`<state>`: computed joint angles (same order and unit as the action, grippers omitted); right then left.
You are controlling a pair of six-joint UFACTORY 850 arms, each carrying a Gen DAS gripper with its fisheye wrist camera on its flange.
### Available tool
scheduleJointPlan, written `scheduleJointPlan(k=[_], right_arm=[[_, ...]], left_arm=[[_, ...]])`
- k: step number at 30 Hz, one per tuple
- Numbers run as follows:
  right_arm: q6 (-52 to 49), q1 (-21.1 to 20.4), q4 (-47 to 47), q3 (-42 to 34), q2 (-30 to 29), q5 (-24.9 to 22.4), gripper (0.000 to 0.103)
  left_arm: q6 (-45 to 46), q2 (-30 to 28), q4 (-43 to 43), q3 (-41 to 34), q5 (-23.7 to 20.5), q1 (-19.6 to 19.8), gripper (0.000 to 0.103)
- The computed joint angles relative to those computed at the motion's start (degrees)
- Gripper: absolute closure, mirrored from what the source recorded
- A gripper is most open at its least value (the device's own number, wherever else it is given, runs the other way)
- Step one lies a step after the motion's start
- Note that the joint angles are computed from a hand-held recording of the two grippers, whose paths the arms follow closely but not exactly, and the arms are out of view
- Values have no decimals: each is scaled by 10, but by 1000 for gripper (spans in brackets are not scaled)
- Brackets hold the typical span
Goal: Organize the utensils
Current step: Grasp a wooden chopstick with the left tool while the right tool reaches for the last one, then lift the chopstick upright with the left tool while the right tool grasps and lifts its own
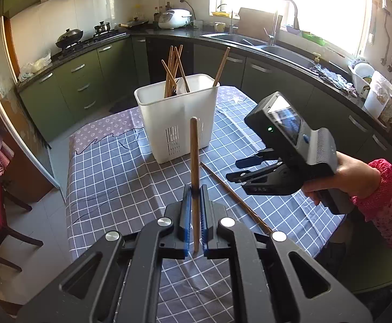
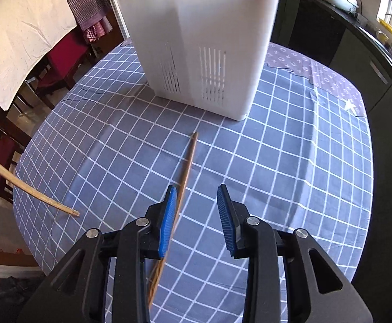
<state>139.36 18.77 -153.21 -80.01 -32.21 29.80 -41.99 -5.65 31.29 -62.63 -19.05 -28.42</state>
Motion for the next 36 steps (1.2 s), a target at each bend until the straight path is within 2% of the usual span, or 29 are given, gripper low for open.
scheduleJointPlan(k=[7,10,14,15,17,22,27,36], right_arm=[[52,17,-40,-40,-40,6,72],[76,22,-61,-49,-48,10,79],[100,27,-80,-58,-58,13,80],[108,29,-90,-56,-57,8,82],[118,31,-96,-57,-59,2,94],[99,26,-70,-64,-64,8,97],[13,11,18,-25,-22,-7,97],[-193,-37,224,75,111,-12,97]], left_arm=[[8,9,-4,7,9,6,97],[2,12,5,9,12,8,97],[14,14,-4,10,16,11,97],[15,15,-5,10,16,12,97],[11,15,2,9,17,12,97],[-1,18,17,9,17,11,97],[-4,20,24,6,16,11,97],[27,28,2,-6,23,16,97]])
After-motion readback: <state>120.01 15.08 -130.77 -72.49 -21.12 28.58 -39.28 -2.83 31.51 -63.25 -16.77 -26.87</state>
